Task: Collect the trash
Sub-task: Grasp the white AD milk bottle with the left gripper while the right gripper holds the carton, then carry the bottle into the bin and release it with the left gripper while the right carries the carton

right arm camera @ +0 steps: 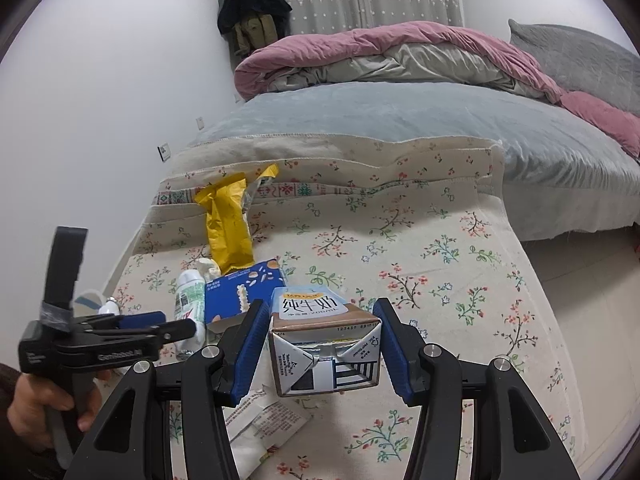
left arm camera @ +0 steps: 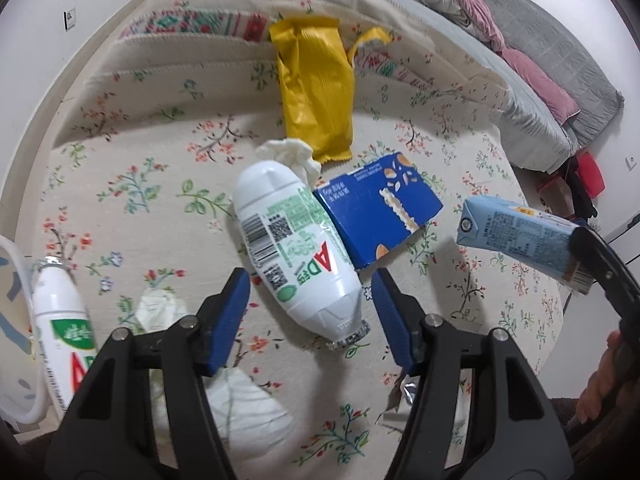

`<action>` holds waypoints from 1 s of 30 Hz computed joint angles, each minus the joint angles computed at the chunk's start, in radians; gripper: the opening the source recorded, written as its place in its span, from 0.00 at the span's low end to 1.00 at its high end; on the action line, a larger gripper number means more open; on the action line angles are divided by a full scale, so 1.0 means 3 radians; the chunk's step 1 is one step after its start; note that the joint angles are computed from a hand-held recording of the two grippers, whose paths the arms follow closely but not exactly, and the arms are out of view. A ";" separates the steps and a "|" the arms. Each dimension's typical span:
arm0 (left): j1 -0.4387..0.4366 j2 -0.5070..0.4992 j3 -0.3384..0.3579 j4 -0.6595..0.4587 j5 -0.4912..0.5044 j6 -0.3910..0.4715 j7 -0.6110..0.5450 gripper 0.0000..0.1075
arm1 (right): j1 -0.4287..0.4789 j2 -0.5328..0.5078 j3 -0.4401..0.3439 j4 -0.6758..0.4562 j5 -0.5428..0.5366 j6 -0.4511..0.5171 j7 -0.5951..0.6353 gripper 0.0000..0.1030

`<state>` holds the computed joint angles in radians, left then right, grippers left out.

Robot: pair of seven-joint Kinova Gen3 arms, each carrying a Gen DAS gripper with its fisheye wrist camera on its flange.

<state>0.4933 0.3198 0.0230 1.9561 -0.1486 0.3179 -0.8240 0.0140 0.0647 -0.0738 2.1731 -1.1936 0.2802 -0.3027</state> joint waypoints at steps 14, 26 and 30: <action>0.0039 0.0005 -0.0058 0.0090 0.0103 -0.0105 -0.0106 0.49 | 0.0031 0.0021 -0.0021 0.0013 -0.0025 0.0018 0.0026 0.53; 0.0147 -0.0254 -0.0220 0.0320 -0.0182 -0.0215 0.0170 0.46 | -0.0134 -0.0059 -0.0015 0.0010 -0.0102 -0.0042 0.0013 0.53; 0.0193 -0.0299 -0.0270 0.0362 -0.0341 -0.0221 0.0336 0.46 | -0.0204 -0.0071 -0.0032 -0.0005 -0.0084 -0.0074 -0.0026 0.53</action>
